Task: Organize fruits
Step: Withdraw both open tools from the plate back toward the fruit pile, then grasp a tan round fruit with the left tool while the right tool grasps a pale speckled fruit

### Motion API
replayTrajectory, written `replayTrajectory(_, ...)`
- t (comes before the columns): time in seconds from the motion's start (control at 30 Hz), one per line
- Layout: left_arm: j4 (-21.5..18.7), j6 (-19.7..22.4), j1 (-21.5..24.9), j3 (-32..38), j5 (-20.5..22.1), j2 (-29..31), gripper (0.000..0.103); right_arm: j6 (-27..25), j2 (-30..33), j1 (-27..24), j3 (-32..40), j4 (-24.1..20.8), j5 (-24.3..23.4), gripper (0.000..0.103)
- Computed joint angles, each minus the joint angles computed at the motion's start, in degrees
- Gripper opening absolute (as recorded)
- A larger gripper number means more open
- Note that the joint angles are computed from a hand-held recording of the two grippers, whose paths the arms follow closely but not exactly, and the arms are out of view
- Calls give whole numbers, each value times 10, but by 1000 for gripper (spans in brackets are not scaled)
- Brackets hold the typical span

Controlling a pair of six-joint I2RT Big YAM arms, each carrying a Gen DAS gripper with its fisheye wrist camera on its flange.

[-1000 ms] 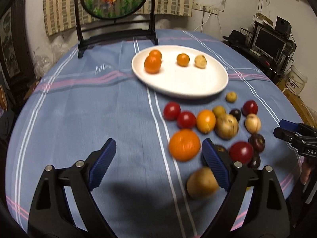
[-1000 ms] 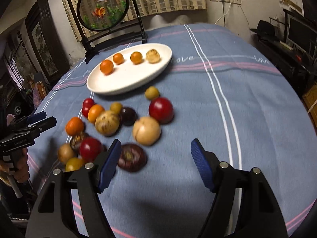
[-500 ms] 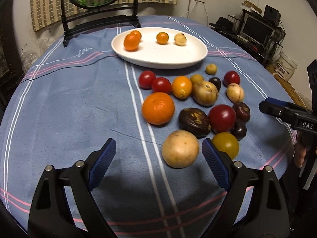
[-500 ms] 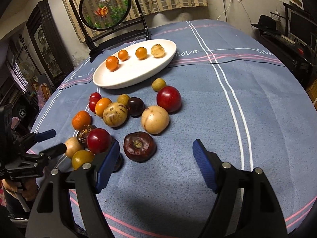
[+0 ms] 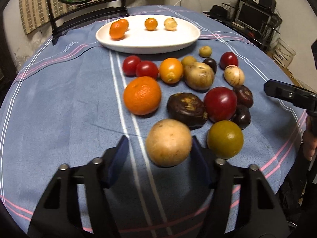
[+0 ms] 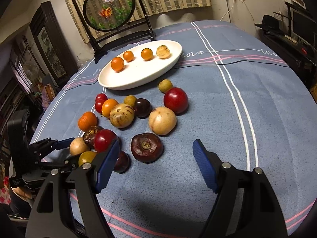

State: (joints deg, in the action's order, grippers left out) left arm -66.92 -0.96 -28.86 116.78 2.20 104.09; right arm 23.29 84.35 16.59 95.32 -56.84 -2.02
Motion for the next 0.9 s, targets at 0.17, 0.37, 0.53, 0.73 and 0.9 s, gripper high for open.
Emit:
replayTrajectory(0.17, 4, 4, 1, 0, 14, -1, 44, 17, 8, -5, 7, -8, -7, 77)
replayTrajectory(0.37, 9, 1, 4, -3, 25, -1, 44, 22, 34, -1, 37, -26, 29, 76)
replayTrajectory(0.53, 12, 1, 8, -4, 33, -1, 44, 19, 76, 4, 90, -60, 42, 65)
replayTrajectory(0.73, 11, 1, 10, -3, 38, 1, 45, 18, 122, 6, 141, -109, 54, 49)
replayTrajectory(0.9, 10, 1, 9, -3, 37, 0, 45, 14, 130, 9, 148, -112, 72, 42)
